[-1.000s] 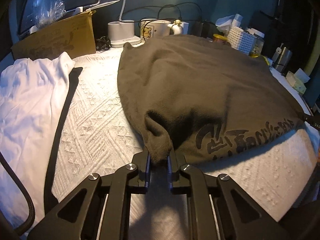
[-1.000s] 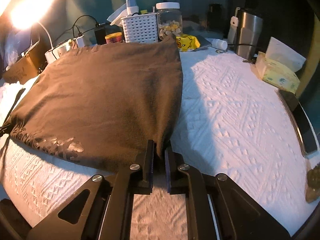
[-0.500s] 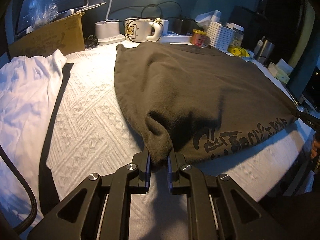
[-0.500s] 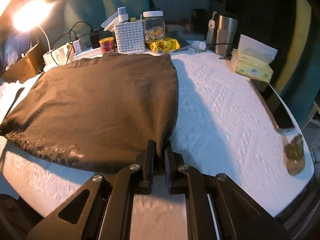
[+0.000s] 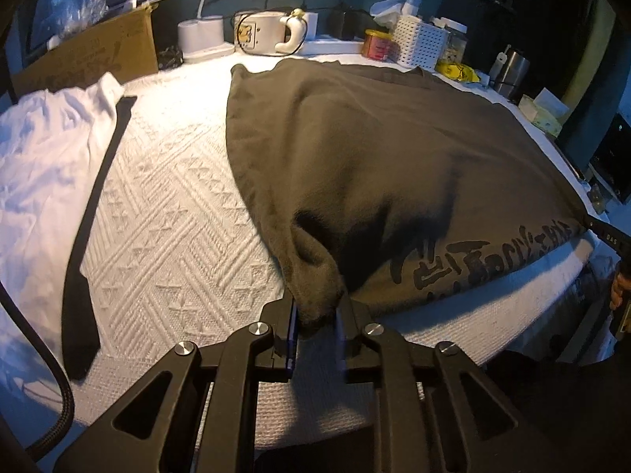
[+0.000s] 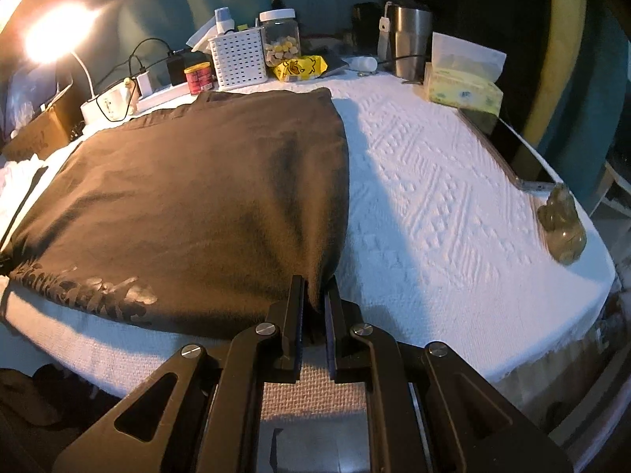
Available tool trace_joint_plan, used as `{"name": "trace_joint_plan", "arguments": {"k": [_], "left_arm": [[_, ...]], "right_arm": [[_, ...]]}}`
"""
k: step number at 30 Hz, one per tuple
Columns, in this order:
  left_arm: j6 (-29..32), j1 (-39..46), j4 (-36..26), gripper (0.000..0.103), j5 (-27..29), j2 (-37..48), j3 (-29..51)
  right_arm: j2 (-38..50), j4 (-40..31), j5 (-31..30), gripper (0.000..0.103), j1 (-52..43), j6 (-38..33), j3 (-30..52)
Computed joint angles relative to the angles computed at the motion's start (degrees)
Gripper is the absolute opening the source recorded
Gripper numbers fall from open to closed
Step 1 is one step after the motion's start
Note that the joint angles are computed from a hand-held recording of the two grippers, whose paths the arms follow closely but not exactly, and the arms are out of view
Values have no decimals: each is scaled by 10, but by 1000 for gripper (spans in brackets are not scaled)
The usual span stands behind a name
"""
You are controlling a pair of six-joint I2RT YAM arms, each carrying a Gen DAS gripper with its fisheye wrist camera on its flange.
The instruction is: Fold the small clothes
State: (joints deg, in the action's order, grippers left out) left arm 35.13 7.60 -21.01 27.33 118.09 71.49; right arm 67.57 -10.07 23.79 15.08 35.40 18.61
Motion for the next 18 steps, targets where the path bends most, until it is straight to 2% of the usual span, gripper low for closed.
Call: {"name": "trace_joint_plan", "arguments": {"k": [4, 5, 6, 7, 8, 14, 18], "left_arm": [[3, 12, -13, 36, -9, -5, 13], [3, 17, -13, 43, -8, -7, 16], [0, 21, -13, 50, -7, -8, 20], [-5, 25, -11, 53, -6, -9, 25], [-10, 27, -8, 56, -5, -8, 33], [-40, 18, -3, 57, -18, 21, 88], [-62, 2, -4, 57, -32, 51, 129]], "right_arm": [[-9, 1, -11, 10, -11, -2, -7], [-13, -3, -19, 11, -17, -6, -7], [-16, -11, -24, 15, -19, -6, -4], [-17, -22, -24, 22, -21, -6, 1], [-18, -30, -24, 25, -25, -6, 7], [-53, -64, -37, 27, -59, -25, 26], [-41, -57, -52, 27, -90, -51, 44]]}}
